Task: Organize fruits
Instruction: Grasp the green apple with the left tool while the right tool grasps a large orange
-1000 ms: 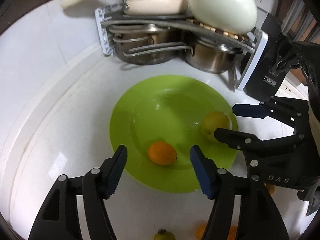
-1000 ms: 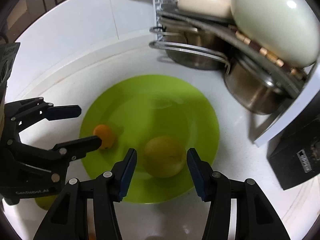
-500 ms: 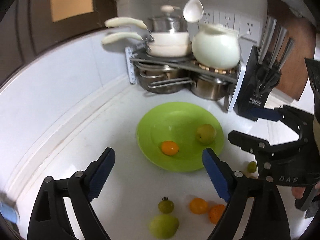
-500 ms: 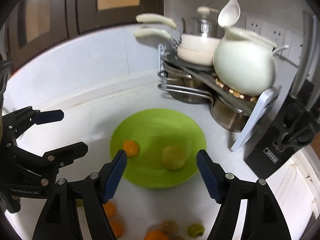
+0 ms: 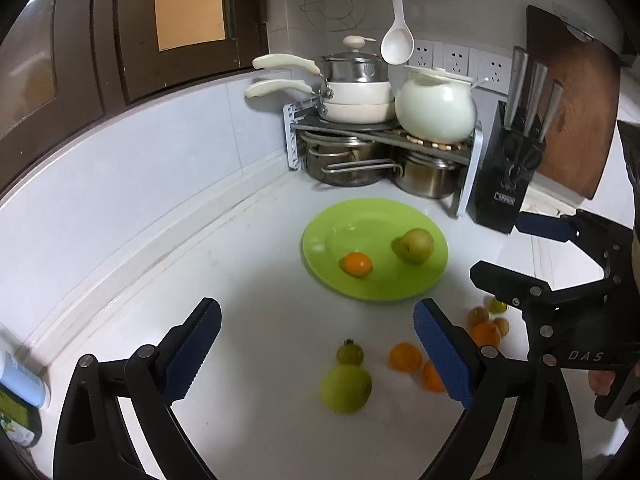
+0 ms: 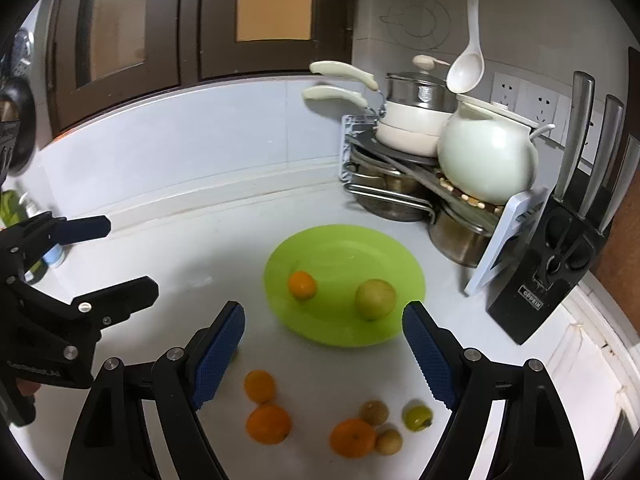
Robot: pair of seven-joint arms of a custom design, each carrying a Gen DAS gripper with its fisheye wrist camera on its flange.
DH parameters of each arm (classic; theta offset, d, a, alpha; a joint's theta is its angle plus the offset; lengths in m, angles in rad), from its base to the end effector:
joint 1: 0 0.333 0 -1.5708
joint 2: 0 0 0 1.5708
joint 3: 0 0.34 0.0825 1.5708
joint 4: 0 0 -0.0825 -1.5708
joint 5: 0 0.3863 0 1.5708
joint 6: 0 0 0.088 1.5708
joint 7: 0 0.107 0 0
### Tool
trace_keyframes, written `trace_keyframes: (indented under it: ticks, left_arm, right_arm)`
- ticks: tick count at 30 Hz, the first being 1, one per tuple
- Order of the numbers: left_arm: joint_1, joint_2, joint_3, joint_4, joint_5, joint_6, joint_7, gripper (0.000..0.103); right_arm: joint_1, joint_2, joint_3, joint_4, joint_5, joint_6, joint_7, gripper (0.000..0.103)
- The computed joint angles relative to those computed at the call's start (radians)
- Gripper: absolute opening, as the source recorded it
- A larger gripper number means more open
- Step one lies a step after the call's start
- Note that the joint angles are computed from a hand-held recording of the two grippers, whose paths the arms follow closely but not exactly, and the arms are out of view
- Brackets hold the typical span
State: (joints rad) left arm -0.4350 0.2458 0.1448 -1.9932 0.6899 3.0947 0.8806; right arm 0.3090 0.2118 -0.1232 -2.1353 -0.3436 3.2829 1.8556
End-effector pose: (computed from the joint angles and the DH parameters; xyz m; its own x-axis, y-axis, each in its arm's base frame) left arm 0.5993 -0.2412 0.4492 -0.2674 -0.9621 -0.0537 -0.6103 0.2123 -0.7632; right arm 0.6016 0.1526 0.4394 0.2567 -0.9656 0.0419 -0.5706 -0.1865 -0.7998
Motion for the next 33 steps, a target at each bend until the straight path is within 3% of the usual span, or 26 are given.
trace_keyframes:
  ticks: [3,8,12,14,16,20,21,25,32,33]
  left_arm:
    - [0.011,-0.014,-0.010,-0.037,-0.006,0.017,0.012,0.098]
    - [0.018,-0.024,-0.013,-0.089,-0.030,0.047,0.047,0.098]
    - [-0.038,-0.015,0.051,-0.106,-0.020,0.073,0.053,0.098]
    - [-0.036,-0.006,0.049,-0.117,-0.046,0.090,0.090,0.098]
    - [-0.001,0.004,0.009,-0.122,-0.099,0.095,0.150,0.098]
    - [0.113,0.030,-0.123,-0.119,-0.218,0.087,0.280,0.096]
    - [0.161,0.040,-0.178,-0.115,-0.255,0.079,0.325,0.095]
    - [0.244,0.073,-0.277,-0.099,-0.348,0.058,0.433,0.091]
    - [0.336,0.126,-0.397,-0.063,-0.486,0.030,0.586,0.084]
    - [0.331,0.131,-0.394,-0.058,-0.497,0.027,0.598,0.083]
  right_arm:
    - [0.016,-0.011,-0.006,-0.022,0.000,0.001,0.002,0.082]
    - [-0.037,-0.019,0.070,-0.048,0.007,-0.027,0.002,0.082]
    - [-0.062,-0.012,0.106,-0.052,0.011,-0.070,0.006,0.082]
    - [-0.095,-0.008,0.145,-0.052,0.026,-0.095,-0.005,0.082]
    - [-0.125,-0.003,0.182,-0.051,0.049,-0.123,-0.024,0.082]
    - [-0.138,0.012,0.203,-0.048,0.077,-0.162,-0.048,0.082]
    - [-0.144,0.016,0.213,-0.047,0.088,-0.170,-0.058,0.081]
    - [-0.152,0.038,0.231,-0.034,0.121,-0.201,-0.095,0.081]
    - [-0.188,0.078,0.281,0.000,0.210,-0.264,-0.181,0.068]
    - [-0.194,0.083,0.288,0.004,0.225,-0.270,-0.194,0.066]
